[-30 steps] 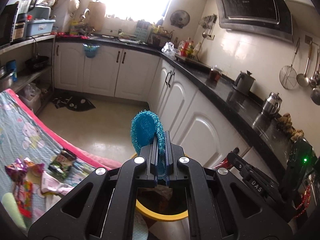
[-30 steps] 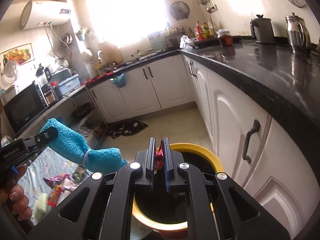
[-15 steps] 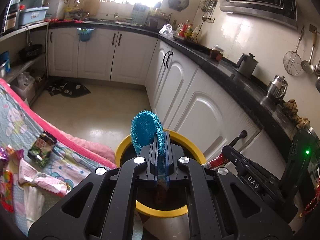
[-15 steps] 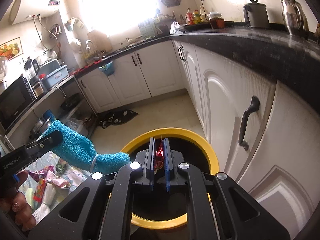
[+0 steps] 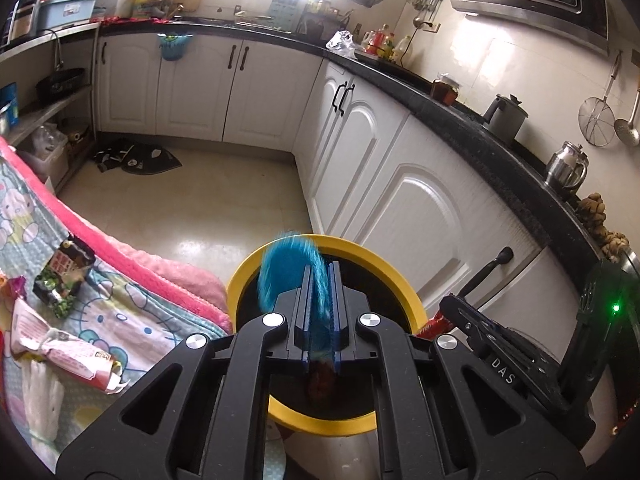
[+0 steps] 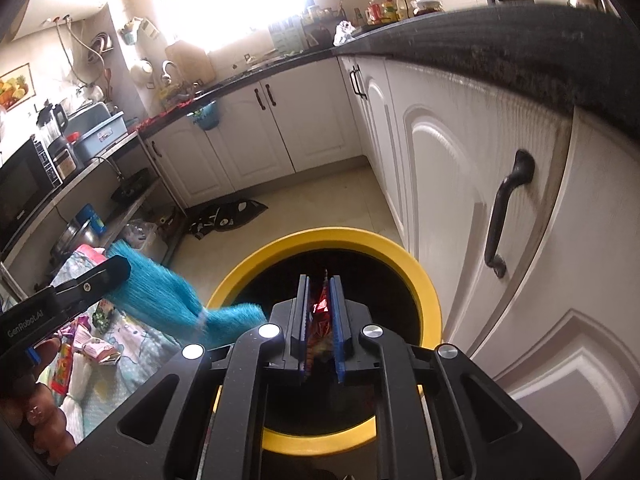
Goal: Collect trash
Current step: 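Carry the red wrapper and blue scrubber over the yellow bin, then open both tools to drop the items into the bin, then move both tools back over the remaining trash on the bed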
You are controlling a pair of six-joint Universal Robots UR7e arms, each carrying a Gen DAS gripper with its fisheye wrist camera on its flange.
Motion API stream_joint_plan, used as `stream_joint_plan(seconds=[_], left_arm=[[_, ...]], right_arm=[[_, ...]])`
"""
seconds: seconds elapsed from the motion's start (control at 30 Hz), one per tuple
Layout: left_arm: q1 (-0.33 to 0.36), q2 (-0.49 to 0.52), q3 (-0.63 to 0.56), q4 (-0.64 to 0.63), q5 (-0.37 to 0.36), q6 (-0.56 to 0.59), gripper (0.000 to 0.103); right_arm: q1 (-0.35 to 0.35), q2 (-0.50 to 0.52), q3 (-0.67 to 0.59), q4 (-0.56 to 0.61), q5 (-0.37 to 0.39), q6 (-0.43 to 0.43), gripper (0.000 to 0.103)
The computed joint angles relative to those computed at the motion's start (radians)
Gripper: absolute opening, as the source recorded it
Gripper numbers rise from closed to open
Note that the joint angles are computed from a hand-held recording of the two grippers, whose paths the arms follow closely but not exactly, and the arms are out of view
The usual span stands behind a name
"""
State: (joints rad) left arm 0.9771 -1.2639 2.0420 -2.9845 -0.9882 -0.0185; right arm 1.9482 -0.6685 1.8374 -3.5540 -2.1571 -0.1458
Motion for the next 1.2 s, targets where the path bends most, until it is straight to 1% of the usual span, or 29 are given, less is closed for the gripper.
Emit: stream_joint_plan(seconds=[0.03,0.07,0.1,0.13,0.2,0.23,0.27,0.3,0.37,0.4,0.43,0.47,0.5,0.53,0.57,0.7,0.9,1.2], left_arm=[[0.002,0.001,0.0,0.002,0.005,-0.002,0.008],[0.002,0.001,0.0,0.004,0.006,-0.004,0.018],[0.002,0.001,0.0,0.008,0.016,-0.011,0.024],[0.001,0.004,-0.002,0.011,0.024,-0.019,0.033],[0.001,-0.004,0.003,0.015,0.035,-0.028,0.034],[-0.001,-0.01,0.008,0.012,0.046,-0.03,0.039],[-0.003,-0.016,0.013,0.01,0.059,-0.03,0.048],[-0.005,-0.023,0.017,0.007,0.068,-0.028,0.05],[-0.012,-0.037,0.028,-0.005,0.087,-0.025,0.064],[-0.016,-0.048,0.038,-0.016,0.099,-0.023,0.068],[-0.019,-0.058,0.045,-0.023,0.108,-0.023,0.077],[-0.022,-0.068,0.05,-0.026,0.114,-0.025,0.083],[-0.026,-0.082,0.059,-0.033,0.126,-0.026,0.085],[-0.03,-0.091,0.065,-0.037,0.137,-0.026,0.091],[-0.035,-0.101,0.072,-0.043,0.149,-0.024,0.092],[-0.058,-0.149,0.102,-0.062,0.201,-0.016,0.092],[-0.089,-0.218,0.138,-0.083,0.256,-0.008,0.092],[-0.12,-0.317,0.18,-0.088,0.336,0.007,0.092]], right_arm=[[-0.001,0.0,-0.005,0.014,-0.002,0.006,0.016],[-0.002,0.001,-0.005,0.017,-0.009,0.011,0.026],[-0.003,0.003,-0.004,0.015,-0.011,0.017,0.034],[-0.004,0.002,-0.002,0.012,-0.007,0.025,0.035],[-0.004,0.001,0.003,0.006,-0.007,0.027,0.038],[-0.003,0.001,0.004,0.004,-0.008,0.027,0.039],[-0.002,0.002,0.004,0.001,-0.009,0.026,0.042],[0.0,0.002,0.004,-0.004,-0.01,0.024,0.046],[0.006,0.006,0.003,-0.017,-0.015,0.017,0.05],[0.01,0.006,0.003,-0.02,-0.017,0.013,0.05],[0.014,0.006,0.004,-0.024,-0.015,0.01,0.05],[0.017,0.007,0.003,-0.027,-0.014,0.007,0.052],[0.022,0.007,0.004,-0.032,-0.014,0.003,0.054],[0.027,0.008,0.005,-0.039,-0.013,-0.003,0.055],[0.031,0.007,0.006,-0.045,-0.012,-0.007,0.056],[0.05,0.005,0.013,-0.07,-0.004,-0.025,0.061],[0.082,0.002,0.018,-0.095,0.008,-0.051,0.067],[0.129,0.004,0.012,-0.081,0.027,-0.066,0.069]])
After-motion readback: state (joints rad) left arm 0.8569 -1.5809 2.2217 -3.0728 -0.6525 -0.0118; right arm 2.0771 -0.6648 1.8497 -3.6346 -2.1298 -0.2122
